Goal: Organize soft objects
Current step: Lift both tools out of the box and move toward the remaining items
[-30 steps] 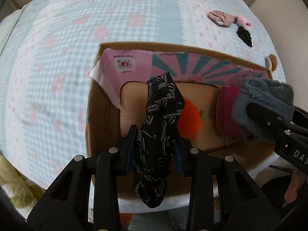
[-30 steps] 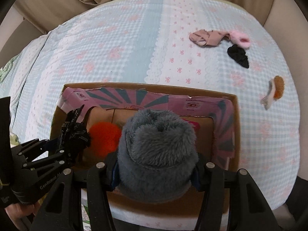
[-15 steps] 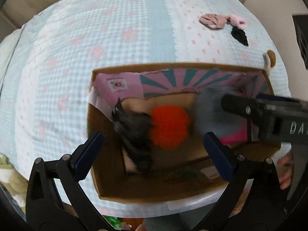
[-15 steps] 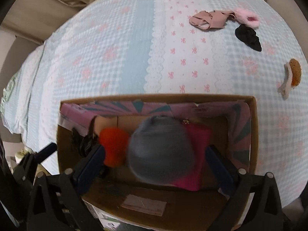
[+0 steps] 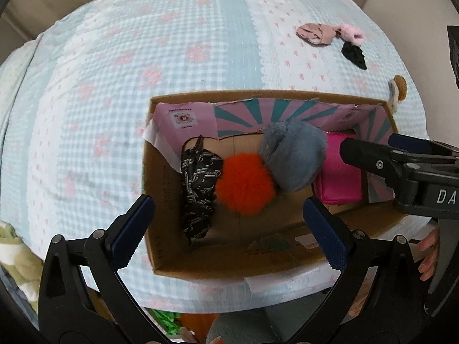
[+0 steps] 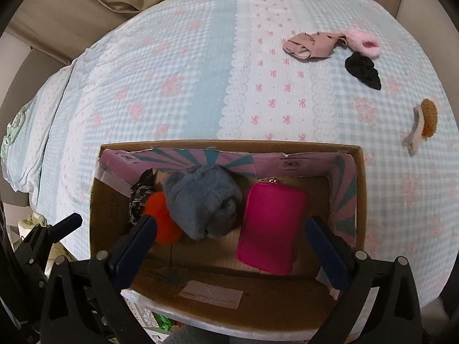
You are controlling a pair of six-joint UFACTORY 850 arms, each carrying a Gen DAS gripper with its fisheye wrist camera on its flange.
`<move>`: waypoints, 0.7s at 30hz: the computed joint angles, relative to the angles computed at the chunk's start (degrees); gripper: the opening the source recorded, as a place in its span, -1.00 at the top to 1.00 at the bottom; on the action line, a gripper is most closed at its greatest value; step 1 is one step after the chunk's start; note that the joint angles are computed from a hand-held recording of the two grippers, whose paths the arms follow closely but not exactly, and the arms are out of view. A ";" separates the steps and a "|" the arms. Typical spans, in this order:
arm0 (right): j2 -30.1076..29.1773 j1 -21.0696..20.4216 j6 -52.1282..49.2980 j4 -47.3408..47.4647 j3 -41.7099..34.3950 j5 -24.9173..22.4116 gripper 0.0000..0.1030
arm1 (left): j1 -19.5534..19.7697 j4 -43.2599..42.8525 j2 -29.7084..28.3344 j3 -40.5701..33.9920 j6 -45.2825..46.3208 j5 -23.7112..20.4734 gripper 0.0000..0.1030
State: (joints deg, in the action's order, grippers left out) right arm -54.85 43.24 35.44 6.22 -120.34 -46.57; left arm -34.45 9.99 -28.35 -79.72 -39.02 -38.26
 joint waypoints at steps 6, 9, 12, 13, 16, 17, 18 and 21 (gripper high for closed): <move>2.03 1.03 2.06 -2.74 -0.53 -2.30 -1.00 | -0.11 1.35 3.32 1.38 -1.25 -0.27 -0.99; 3.72 1.82 3.52 -5.82 -0.11 -2.27 -1.00 | -0.41 2.85 5.52 2.09 -2.77 -0.68 -0.99; 5.53 2.67 5.14 -8.54 0.37 -2.53 -1.00 | -0.63 4.18 8.03 3.01 -4.51 -0.94 -0.99; 6.23 2.93 5.68 -9.45 0.85 -2.21 -1.00 | -0.73 4.67 8.85 3.33 -5.15 -1.06 -0.99; 8.81 3.99 8.06 -13.21 2.47 -2.03 -1.00 | -1.31 6.75 11.43 4.21 -7.59 -1.72 -0.99; 9.36 4.29 8.95 -14.49 2.69 -1.98 -1.00 | -1.64 7.75 12.10 4.23 -8.67 -2.23 -0.99; 10.47 4.65 10.13 -16.05 3.55 -1.67 -1.00 | -1.93 8.76 12.72 4.22 -9.67 -2.58 -0.99; 13.42 5.59 13.86 -20.16 5.70 -1.49 -1.00 | -2.74 12.01 15.24 4.98 -12.96 -2.87 -0.99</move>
